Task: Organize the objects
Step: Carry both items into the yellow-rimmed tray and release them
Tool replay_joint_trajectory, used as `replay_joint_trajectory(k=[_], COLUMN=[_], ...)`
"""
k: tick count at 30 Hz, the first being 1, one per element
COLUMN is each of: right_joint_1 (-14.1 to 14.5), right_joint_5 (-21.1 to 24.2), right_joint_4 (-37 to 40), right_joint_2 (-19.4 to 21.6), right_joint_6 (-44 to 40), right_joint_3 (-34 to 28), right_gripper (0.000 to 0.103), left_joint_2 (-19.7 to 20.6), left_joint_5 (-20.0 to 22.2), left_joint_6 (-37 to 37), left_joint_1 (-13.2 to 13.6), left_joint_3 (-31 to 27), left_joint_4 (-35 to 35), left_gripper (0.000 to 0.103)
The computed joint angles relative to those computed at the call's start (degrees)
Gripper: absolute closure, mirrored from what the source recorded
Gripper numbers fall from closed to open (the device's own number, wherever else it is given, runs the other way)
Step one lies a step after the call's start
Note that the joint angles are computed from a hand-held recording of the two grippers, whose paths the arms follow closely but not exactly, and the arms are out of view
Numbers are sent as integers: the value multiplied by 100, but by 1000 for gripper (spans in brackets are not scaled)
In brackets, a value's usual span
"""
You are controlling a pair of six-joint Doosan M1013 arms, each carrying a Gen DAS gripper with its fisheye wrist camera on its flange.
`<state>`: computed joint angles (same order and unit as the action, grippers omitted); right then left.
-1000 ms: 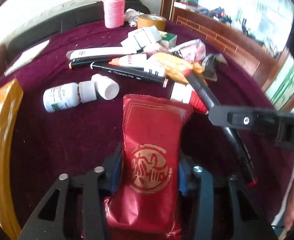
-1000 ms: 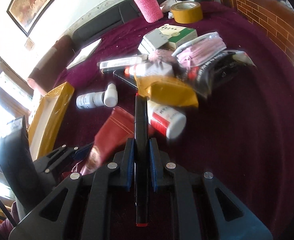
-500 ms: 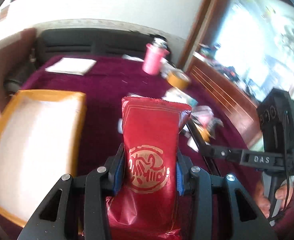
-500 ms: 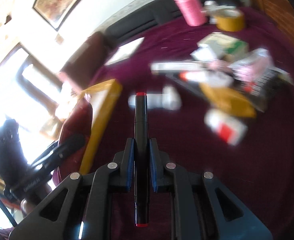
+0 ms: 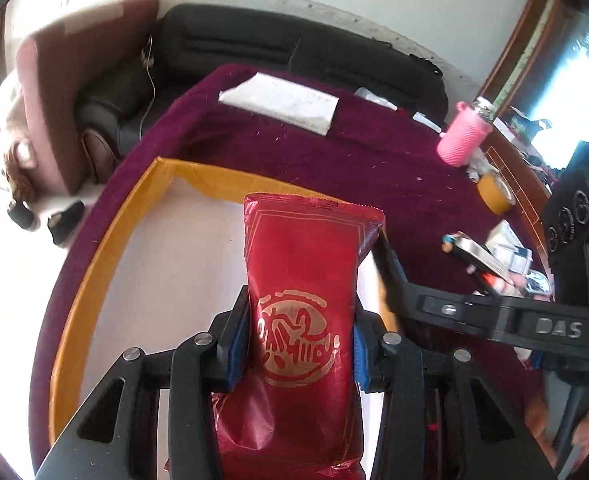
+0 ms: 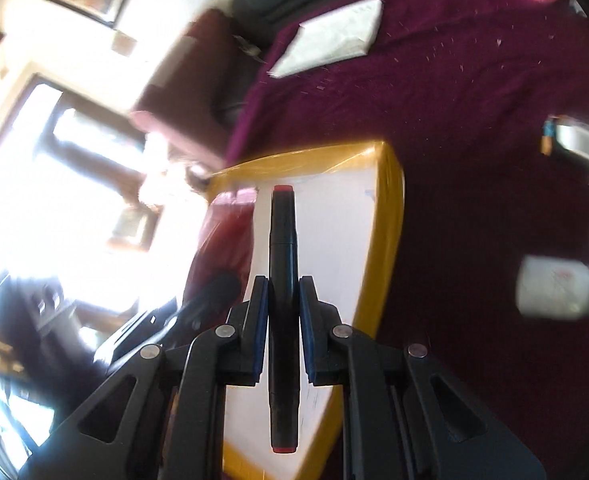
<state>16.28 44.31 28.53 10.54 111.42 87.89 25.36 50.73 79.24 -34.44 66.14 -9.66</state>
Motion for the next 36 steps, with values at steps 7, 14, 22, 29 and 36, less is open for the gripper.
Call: replay_joint_trajectory(k=[7,14,22,29,36], right_joint_1=[83,266,267,248,11], right_joint_5=[191,136,-311,-574,-804], right_joint_4=[-937,-2060,-2449,-2588,-2275], right_joint_2=[342,390,-45,-821,-1536], right_joint_6=[866,1294,1559,1586,1678], right_joint_3=[-197,-312,36,791,1540], right_gripper=[91,90,88,77,78], left_joint_2=[344,443,193,-166,-433], left_joint_5=[205,67,-158,-538,-633], left_joint_6=[130,-337,-883,-1416,-1510], left_joint_1=[41,-26,21,32,-204], left_joint_3=[-185,-226,110,735,1095], left_joint_4=[-404,-284,-326,-519,146], left_gripper=[66,52,44,43,40])
